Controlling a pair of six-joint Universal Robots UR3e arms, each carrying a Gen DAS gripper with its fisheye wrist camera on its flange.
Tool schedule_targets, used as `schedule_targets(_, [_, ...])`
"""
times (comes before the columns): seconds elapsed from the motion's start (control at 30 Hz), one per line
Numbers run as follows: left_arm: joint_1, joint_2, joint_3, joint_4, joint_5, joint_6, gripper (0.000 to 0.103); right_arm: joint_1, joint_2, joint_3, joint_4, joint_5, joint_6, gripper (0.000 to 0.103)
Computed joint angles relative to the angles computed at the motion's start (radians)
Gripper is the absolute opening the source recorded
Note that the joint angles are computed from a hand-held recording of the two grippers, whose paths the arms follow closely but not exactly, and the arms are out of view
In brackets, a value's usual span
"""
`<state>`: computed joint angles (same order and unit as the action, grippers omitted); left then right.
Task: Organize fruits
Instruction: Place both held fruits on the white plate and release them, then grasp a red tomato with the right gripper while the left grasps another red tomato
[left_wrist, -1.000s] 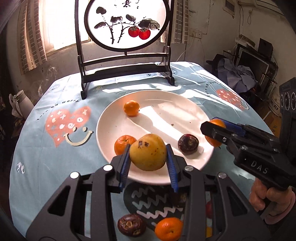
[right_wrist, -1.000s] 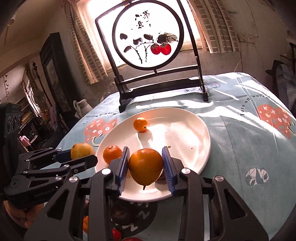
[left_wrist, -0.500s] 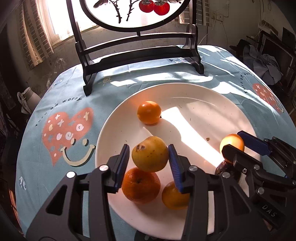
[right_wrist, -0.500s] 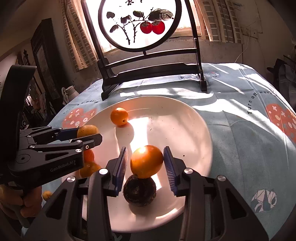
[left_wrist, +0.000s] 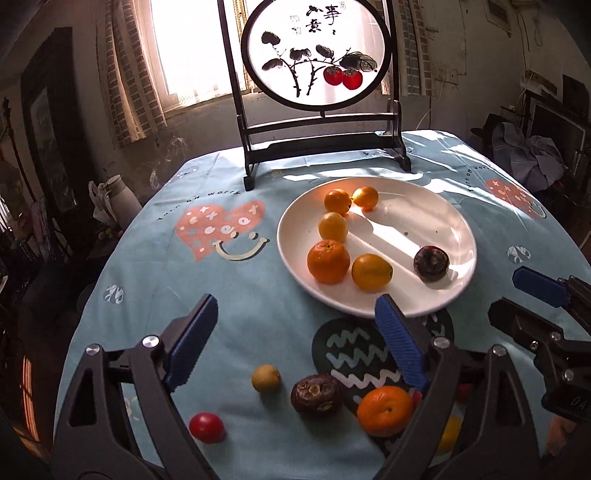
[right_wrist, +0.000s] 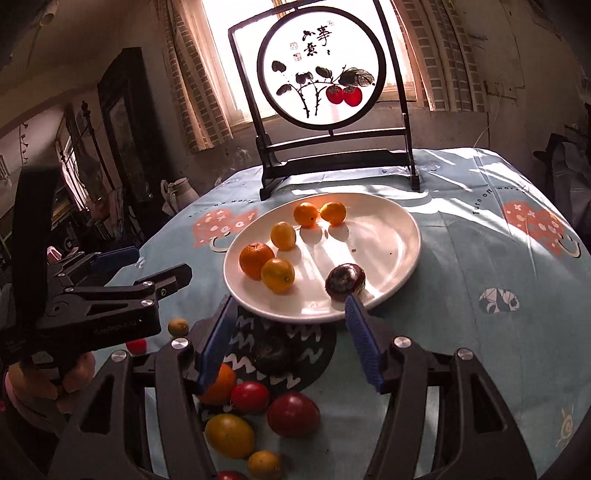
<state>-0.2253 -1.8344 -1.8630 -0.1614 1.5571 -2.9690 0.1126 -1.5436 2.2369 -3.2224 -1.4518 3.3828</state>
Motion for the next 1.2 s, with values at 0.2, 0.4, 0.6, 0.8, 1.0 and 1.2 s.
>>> schedule_targets(0.2, [0.125,0.196,-0.311,0.021,-0.119,0.012,0.089,0.171,-0.129,0.143,0.068,-0.120,0.065,0.062])
schedule_targets(0.4, [0.312,0.311,-0.547,0.063,-0.271,0.086,0.089,0.330,-0.106,0.124,0.186,-0.234,0.096,0.062])
schedule_targets(0.6, [0.394,0.324,-0.619,0.089,-0.321,0.119,0.089,0.370,-0.036,0.064,0.234,-0.251,0.116,0.062])
schedule_targets(0.8, [0.424,0.332,-0.622,0.065,-0.360,0.131,0.091,0.367,0.013,0.000,0.298,-0.233,0.116,0.061])
schedule_targets(1.0, [0.448,0.337,-0.624,0.044,-0.395,0.136,0.091,0.354,0.025,-0.022,0.335,-0.213,0.123,0.048])
schedule_targets(1.2, [0.537,0.395,-0.657,-0.018,-0.519,0.207,0.091,0.344,0.017,-0.009,0.327,-0.210,0.136,0.028])
